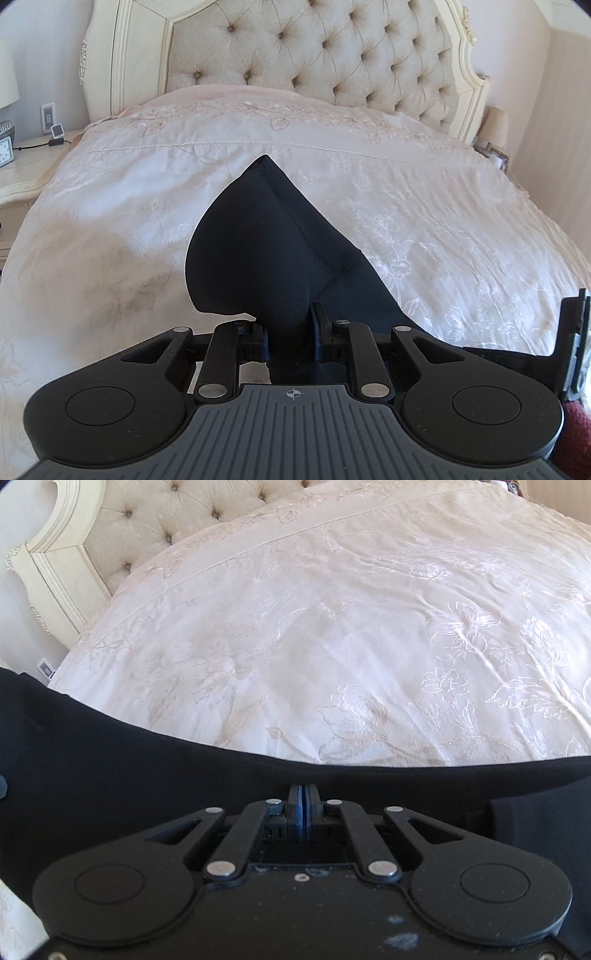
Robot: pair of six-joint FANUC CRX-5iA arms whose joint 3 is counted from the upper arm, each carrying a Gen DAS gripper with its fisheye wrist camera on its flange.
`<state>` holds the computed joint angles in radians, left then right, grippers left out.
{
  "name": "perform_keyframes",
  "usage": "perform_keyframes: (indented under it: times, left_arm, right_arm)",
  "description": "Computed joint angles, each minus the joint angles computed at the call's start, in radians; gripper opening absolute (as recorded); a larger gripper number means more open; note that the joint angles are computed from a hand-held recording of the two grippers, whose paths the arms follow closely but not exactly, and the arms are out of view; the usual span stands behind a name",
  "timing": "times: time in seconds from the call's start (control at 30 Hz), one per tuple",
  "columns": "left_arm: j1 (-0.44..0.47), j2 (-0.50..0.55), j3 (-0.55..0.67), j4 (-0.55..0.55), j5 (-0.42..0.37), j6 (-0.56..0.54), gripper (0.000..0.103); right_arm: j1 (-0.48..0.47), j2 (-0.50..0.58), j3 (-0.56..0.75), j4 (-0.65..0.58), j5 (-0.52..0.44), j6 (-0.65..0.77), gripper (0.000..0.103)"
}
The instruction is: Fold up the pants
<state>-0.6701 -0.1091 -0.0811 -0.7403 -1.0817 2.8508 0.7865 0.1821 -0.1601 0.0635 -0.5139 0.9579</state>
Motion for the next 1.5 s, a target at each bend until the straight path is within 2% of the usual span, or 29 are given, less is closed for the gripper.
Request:
perform_keyframes:
  times: [0.1,0.13,0.2,0.3,0.5,0.57,0.67,0.73,0.83,0.9,1.07,1.1,1.33,1.5]
  left_arm:
    - [0.005,0.001,0.0,0.008,-0.003,0.002,0.019]
    - [0.008,-0.002,-0.002,0.011,0.0,0.004,0.019]
    - [0.012,-0.008,-0.006,0.02,0.005,0.0,0.019]
    - [0.008,-0.012,-0.003,0.022,-0.002,-0.012,0.02]
    - [-0.032,0.005,0.041,0.002,-0.042,-0.026,0.019]
    - [-0.058,0.022,0.073,-0.02,-0.074,-0.03,0.019]
    - [-0.095,0.055,0.139,-0.038,-0.124,-0.056,0.019]
    - [-0.121,0.08,0.187,-0.052,-0.151,-0.073,0.019]
    - [-0.168,0.128,0.268,-0.081,-0.187,-0.1,0.019]
    - [-0.197,0.171,0.331,-0.097,-0.207,-0.127,0.019]
    - [-0.245,0.293,0.488,-0.111,-0.198,-0.178,0.019]
    - [-0.252,0.324,0.521,-0.109,-0.191,-0.192,0.019]
    - [-0.271,0.556,0.737,-0.011,-0.093,-0.296,0.018]
    - [-0.249,0.713,0.844,0.174,-0.042,-0.414,0.018]
  right_arm:
    - [-0.013,0.03,0.043,-0.019,-0.027,0.031,0.002]
    - [-0.013,0.021,0.037,-0.021,-0.024,0.031,0.005]
    - [-0.003,-0.028,-0.005,-0.024,-0.019,0.043,0.007]
    - [0.013,-0.107,-0.058,-0.097,-0.048,0.134,0.007]
    - [0.052,-0.25,-0.124,-0.301,-0.249,0.428,0.007]
    - [0.058,-0.275,-0.125,-0.312,-0.312,0.503,0.007]
    - [-0.031,-0.306,-0.106,-0.416,-0.336,0.565,0.007]
    - [-0.086,-0.337,-0.12,-0.42,-0.286,0.551,0.008]
    - [-0.112,-0.394,-0.2,-0.262,-0.138,0.412,0.009]
    - [-0.136,-0.419,-0.242,-0.158,-0.08,0.301,0.01]
    - [-0.177,-0.484,-0.417,0.349,0.039,-0.172,0.01]
    - [-0.195,-0.496,-0.444,0.418,0.053,-0.246,0.01]
    - [-0.34,-0.519,-0.469,0.413,0.103,-0.363,0.01]
    - [-0.406,-0.515,-0.49,0.473,0.107,-0.486,0.009]
